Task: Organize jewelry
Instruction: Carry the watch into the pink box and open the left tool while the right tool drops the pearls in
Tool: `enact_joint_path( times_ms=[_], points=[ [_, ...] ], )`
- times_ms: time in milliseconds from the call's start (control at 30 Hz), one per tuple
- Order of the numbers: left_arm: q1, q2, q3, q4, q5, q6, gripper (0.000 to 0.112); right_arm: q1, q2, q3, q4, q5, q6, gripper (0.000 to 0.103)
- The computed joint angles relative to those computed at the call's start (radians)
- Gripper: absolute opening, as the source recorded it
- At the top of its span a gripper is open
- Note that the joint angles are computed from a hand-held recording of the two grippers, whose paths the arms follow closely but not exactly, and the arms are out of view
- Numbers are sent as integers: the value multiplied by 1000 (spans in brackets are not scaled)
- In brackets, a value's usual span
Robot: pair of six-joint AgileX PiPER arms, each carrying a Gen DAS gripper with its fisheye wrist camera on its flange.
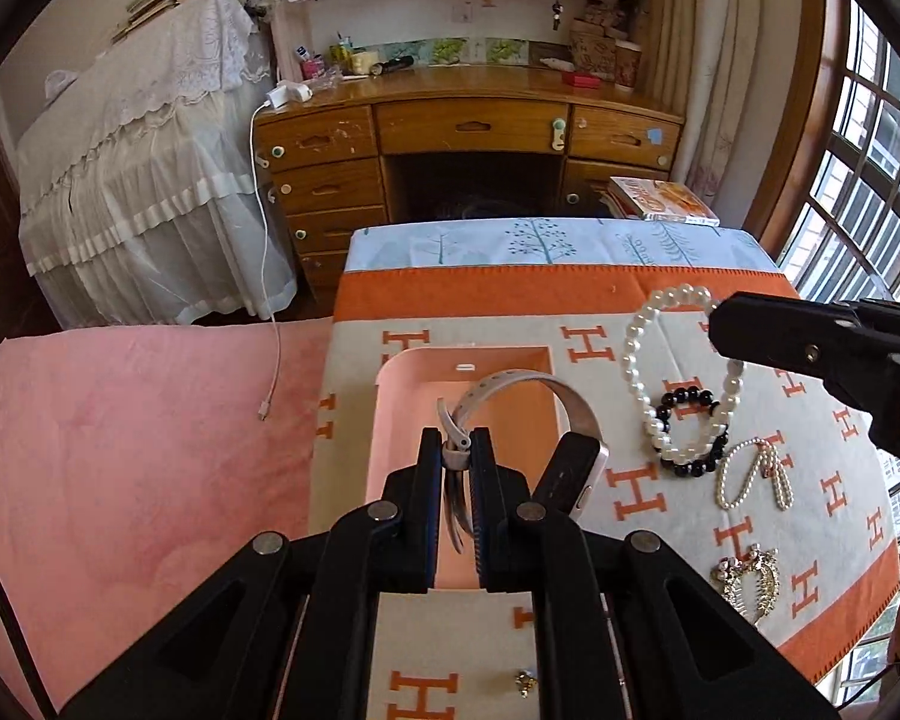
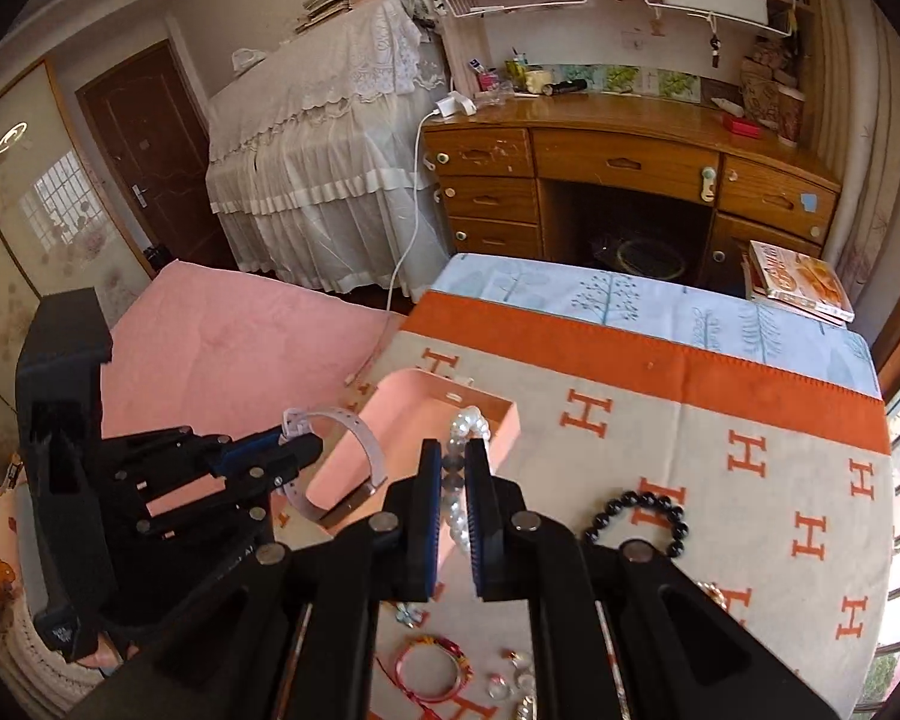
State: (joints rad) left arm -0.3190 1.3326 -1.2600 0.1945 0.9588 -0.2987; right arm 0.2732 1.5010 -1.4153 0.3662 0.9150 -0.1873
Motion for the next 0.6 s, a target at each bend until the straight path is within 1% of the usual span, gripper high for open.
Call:
enact_joint_path(
  times_ms=[133,233,367,467,533,600],
  points=[
    [70,35,34,-45,-38,62,6,46,151,-103,33,1,19,8],
    [98,78,62,-76,-74,96,7,61,279,-202,56,41,31,8],
    [117,137,104,-105,-121,129,7,79,426,-313,35,81,66,8],
    [140,175,125,-146,-147,163,8,87,500,-360,37,106,76,8],
    [137,192,140,-128,-166,157,9,97,535,-387,3,126,95,8],
    [129,206,152,-100,-181,140,19,107,561,-409,-42,139,137,8]
  ],
)
